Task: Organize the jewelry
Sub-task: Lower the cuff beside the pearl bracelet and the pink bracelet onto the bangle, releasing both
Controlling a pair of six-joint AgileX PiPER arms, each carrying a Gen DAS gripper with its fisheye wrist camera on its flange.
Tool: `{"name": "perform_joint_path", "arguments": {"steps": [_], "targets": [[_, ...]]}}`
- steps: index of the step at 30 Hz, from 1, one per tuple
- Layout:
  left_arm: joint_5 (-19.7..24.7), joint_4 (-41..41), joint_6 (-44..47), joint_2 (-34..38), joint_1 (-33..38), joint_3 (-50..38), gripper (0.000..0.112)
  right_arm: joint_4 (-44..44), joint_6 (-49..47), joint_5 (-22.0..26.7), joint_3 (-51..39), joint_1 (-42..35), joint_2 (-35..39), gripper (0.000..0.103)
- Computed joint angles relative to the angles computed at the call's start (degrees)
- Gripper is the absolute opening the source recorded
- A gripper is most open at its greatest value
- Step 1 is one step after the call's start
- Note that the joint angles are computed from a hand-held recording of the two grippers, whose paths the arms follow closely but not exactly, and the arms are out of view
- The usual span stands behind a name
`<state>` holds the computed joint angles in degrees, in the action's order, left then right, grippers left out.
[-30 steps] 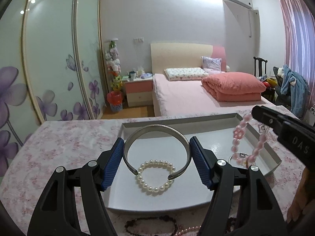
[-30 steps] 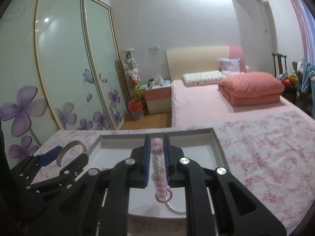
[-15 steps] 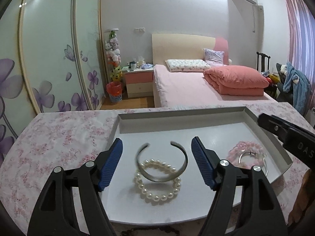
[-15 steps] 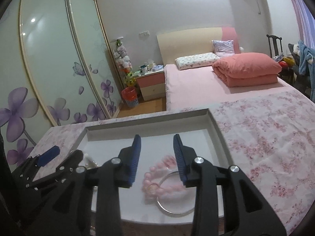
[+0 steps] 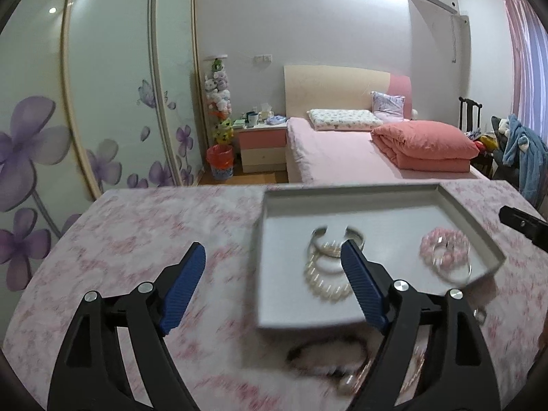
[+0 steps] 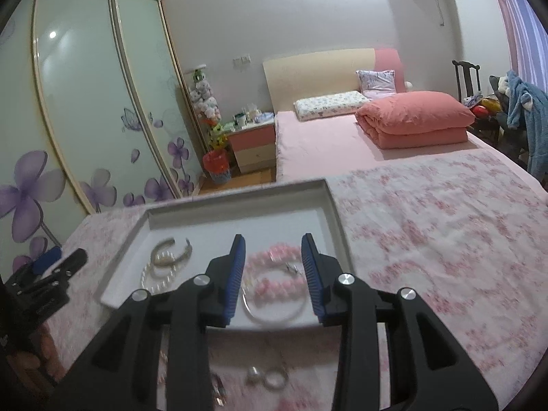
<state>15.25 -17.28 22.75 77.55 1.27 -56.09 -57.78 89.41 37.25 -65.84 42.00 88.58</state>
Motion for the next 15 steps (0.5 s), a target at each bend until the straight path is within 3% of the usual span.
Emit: {"name": "perform_joint_path", "arguments": {"steps": [6, 12, 15], "targets": [[6.3, -11.5, 14.0, -3.2, 7.8, 3.9, 0.084, 13.0, -11.9, 0.0, 3.5, 0.7, -1.2, 0.035], [12.1, -16.0, 20.7, -3.1, 13.3, 5.4, 0.084, 21.1, -19.9, 0.5, 6.4, 1.8, -1.0, 0.035], [12.2, -14.3, 19.9, -3.3, 13.1, 6.2, 0.084, 23.3, -22.6, 0.8, 6.2, 2.1, -0.1, 0.035]]}}
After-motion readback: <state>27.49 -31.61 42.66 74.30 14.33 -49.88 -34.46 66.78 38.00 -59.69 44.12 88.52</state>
